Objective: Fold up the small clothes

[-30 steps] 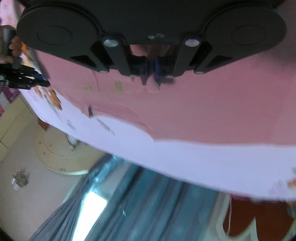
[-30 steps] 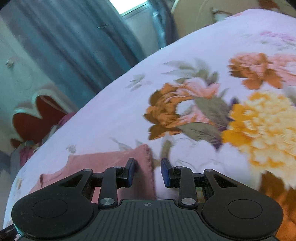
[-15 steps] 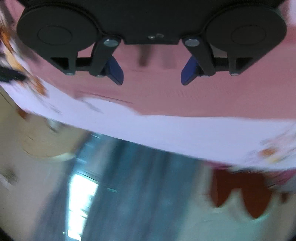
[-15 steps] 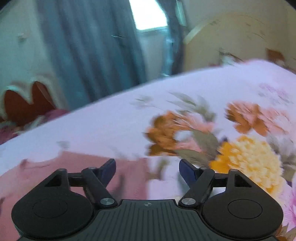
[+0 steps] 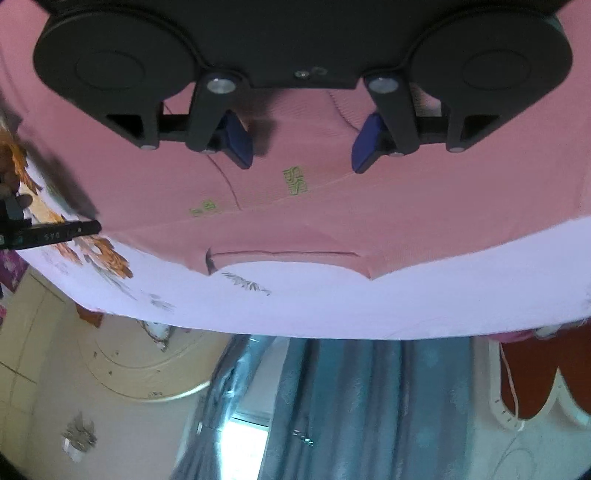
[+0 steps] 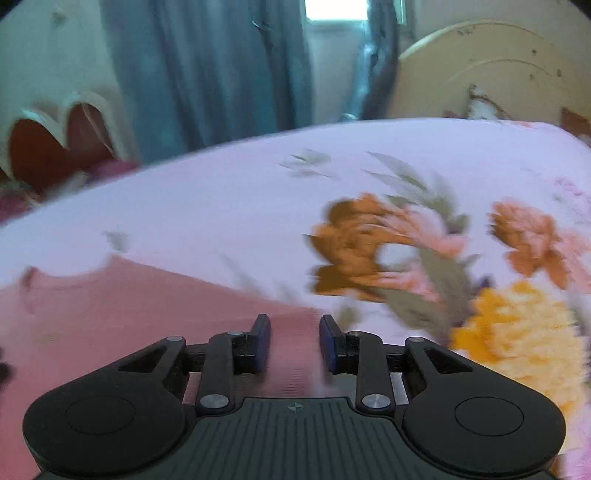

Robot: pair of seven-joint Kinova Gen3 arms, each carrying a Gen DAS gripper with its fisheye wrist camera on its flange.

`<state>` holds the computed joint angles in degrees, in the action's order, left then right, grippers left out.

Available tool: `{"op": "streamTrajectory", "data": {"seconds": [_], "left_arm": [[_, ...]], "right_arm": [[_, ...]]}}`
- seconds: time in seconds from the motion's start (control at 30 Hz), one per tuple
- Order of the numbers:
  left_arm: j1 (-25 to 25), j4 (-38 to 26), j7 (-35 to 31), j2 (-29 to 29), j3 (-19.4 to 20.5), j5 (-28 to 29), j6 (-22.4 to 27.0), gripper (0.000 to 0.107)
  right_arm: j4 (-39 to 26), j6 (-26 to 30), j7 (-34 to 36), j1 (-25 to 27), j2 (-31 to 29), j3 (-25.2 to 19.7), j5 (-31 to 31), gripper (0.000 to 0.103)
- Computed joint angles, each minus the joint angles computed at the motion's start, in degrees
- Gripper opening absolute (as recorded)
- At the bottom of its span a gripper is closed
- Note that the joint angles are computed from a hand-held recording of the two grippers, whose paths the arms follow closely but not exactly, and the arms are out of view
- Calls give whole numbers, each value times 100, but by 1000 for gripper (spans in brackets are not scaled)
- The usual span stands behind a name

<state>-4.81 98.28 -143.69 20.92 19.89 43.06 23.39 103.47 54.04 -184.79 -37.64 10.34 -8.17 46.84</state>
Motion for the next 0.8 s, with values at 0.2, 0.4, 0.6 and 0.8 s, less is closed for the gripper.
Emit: {"op": "streamTrajectory", "data": {"seconds": [0.2,0.4,0.6,0.8], "left_arm": [[-726,845,-881,-830,1037,878,-435,75],[313,1311,-412,-1080,12,532,-450,69],[506,1460,-384,-1378,-390,554,-352,77],[662,1418,-425,-1368,-852,793,-31,76]], "right_arm": [[9,613,-455,-705,-201,-444,250,34],[-339,1658,-690,-1520,237,-803,3,59],[-594,2398,-667,-2142,266,-739,150,59],[-680,2226,-948,-2017,262,-623,-274,60]]}}
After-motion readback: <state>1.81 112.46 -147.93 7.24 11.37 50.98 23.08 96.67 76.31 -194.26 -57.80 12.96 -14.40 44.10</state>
